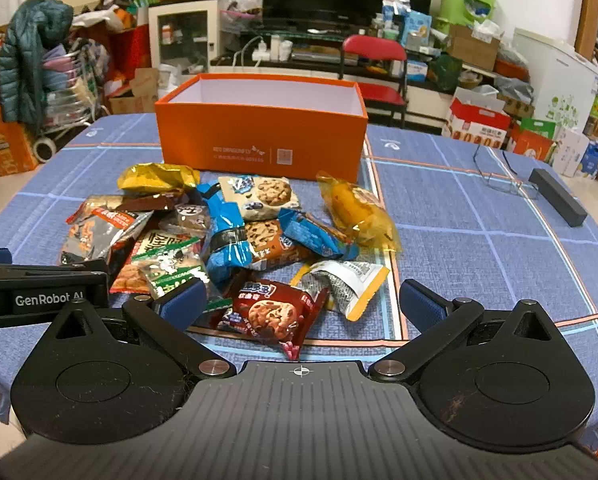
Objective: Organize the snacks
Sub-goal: 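Move both tools toward the snack pile in front of the orange box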
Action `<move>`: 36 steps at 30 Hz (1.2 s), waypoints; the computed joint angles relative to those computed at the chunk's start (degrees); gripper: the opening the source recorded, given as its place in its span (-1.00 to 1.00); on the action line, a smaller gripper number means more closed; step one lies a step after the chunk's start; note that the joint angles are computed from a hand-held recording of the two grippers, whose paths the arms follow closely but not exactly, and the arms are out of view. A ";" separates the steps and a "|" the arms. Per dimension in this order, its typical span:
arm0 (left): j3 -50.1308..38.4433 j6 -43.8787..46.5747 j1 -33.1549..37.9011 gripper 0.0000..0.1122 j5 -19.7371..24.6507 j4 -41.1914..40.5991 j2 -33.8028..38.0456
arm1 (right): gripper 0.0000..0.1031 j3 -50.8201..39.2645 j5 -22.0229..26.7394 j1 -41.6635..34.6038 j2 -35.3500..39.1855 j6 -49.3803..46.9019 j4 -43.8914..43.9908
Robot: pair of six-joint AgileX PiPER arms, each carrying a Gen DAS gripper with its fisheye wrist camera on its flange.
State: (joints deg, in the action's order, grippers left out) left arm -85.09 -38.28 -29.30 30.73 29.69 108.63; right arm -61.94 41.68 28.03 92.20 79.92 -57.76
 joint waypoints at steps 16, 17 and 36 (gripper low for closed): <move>0.20 0.94 0.17 0.82 -0.16 -0.58 -0.20 | 0.85 0.01 -0.04 0.03 0.07 0.16 -0.20; 0.25 1.00 0.17 0.82 -0.16 -0.59 -0.25 | 0.85 0.01 -0.04 0.03 0.07 0.16 -0.20; 3.98 4.67 7.00 0.82 -7.52 -0.34 -2.91 | 0.86 19.32 3.65 1.92 -12.85 32.59 -38.54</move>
